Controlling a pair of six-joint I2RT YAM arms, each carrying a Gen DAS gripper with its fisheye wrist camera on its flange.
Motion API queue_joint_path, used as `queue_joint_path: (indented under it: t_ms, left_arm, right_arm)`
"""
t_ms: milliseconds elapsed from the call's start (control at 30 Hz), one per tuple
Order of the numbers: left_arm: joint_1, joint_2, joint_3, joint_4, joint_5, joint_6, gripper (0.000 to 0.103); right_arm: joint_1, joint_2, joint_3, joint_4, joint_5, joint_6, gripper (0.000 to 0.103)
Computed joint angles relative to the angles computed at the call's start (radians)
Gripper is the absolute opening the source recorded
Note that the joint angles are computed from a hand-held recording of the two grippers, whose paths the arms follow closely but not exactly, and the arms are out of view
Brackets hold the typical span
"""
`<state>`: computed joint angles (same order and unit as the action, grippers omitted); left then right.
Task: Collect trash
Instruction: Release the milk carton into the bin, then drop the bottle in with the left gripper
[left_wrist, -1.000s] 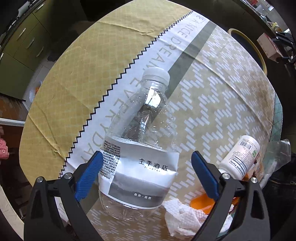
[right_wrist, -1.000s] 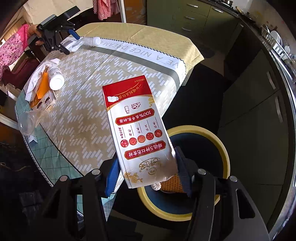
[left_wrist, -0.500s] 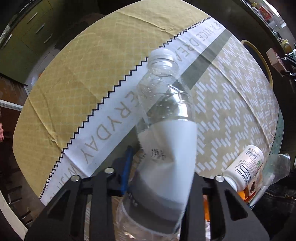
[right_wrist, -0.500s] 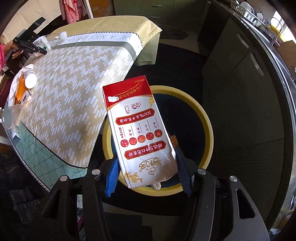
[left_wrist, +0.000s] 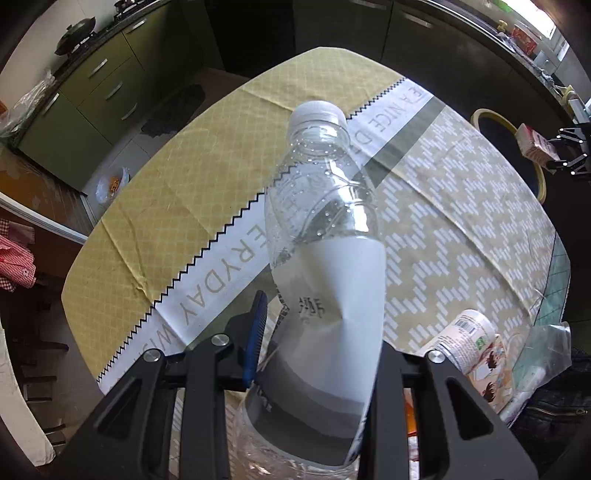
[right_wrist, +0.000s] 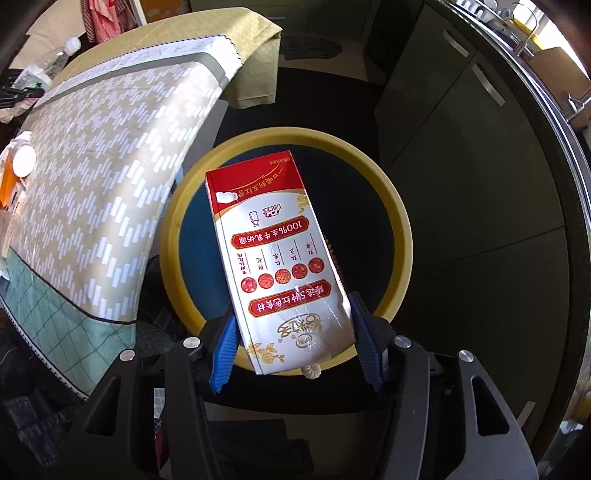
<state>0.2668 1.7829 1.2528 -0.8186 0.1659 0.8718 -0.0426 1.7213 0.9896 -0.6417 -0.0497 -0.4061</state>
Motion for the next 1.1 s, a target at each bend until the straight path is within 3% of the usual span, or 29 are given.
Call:
queue_joint_path:
  t_ms: [100, 200, 300, 567, 667, 800, 967, 1100]
  left_arm:
    - [-0.037, -0.095, -0.032, -0.039, 0.03, -0.007, 0.029]
    - [-0.099, -0.19, -0.065, -0.091, 0.047, -0.021, 0.029]
    - [-0.181, -0.258, -0.085, -0.13, 0.049, -0.051, 0.029]
    - [-0.511, -0.319, -0.045, -0.249, 0.1, -0.209, 0.03]
    - [-0.701, -0.257, -0.006, -0.238, 0.078, -0.305, 0.03]
    - [-0.907, -0.06, 0.125, -0.211, 0.044, -0.427, 0.03]
    - [-1.043, 0.241, 0.377, -0.198, 0.026, -0.542, 0.03]
    - [-1.085, 0.439, 0.575, -0.206, 0.009, -0.603, 0.03]
  right_arm:
    - [-0.003, 0.037, 0.011, 0.036, 0.012, 0.03, 0.057]
    - [-0.009, 0.029, 0.013, 0.056, 0.017, 0.053, 0.07]
    - [-0.035, -0.029, 0.002, 0.056, -0.003, 0.059, 0.07]
    - [-0.322, -0.474, -0.212, -0.014, -0.21, 0.028, 0.07]
    - [-0.481, -0.591, -0.29, -0.083, -0.281, -0.063, 0.07]
    - [-0.739, -0.657, -0.376, -0.175, -0.368, -0.255, 0.07]
    - [-1.103, -0.549, -0.386, -0.252, -0.447, -0.564, 0.07]
    - [-1.295, -0.419, -0.349, -0.276, -0.462, -0.733, 0.07]
